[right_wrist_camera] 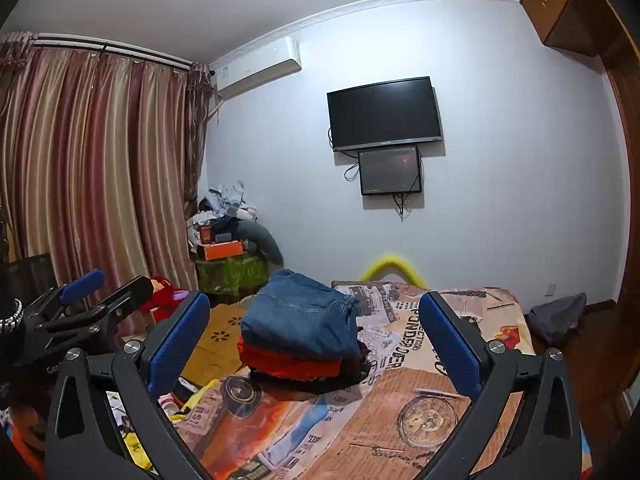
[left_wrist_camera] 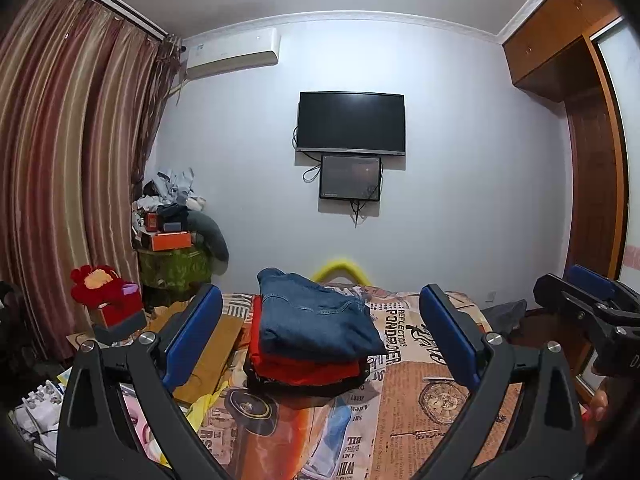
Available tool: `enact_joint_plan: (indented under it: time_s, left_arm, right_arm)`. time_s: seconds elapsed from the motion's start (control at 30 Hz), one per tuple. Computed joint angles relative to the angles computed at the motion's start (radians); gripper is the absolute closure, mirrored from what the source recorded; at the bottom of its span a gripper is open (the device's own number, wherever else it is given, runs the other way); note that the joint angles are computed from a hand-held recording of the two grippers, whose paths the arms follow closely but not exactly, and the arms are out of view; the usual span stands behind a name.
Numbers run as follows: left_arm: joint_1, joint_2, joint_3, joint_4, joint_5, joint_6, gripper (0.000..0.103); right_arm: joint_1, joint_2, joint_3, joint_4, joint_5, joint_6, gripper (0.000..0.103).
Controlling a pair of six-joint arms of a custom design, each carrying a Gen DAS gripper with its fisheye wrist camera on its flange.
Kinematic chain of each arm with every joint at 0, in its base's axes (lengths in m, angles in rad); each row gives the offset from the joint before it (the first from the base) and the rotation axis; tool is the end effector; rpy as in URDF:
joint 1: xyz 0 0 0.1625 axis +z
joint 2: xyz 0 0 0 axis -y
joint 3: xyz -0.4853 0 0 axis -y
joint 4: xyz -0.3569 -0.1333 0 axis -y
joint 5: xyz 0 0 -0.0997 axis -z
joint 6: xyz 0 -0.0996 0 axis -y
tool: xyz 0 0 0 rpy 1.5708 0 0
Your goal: Fold large clothes
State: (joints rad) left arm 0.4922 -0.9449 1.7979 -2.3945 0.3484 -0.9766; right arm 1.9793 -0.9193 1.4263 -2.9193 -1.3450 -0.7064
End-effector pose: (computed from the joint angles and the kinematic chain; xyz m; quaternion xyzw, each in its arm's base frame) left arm -0.4389 -0.4928 0.3180 0.0412 0.5724 -0.6967 0.4305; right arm 0.4388 -0.6220 0.3848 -0.5189 0.7453 -0.4166 0.0415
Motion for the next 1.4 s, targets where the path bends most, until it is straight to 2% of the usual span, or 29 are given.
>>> enact_joint_plan:
  time_s: [0.7, 1.4]
  left_arm:
    - [0.009, 0.011, -0.005, -0.030, -0.013, 0.019, 0.003]
    - [0.011, -0.023, -0.009, 0.131, -0.064, -0.096, 0.003]
  right_arm:
    - [0.002, 0.000, -0.007, 0.016, -0.017, 0.006, 0.000]
    - [0.000, -0.001, -0.002, 0.009, -0.020, 0.009, 0.000]
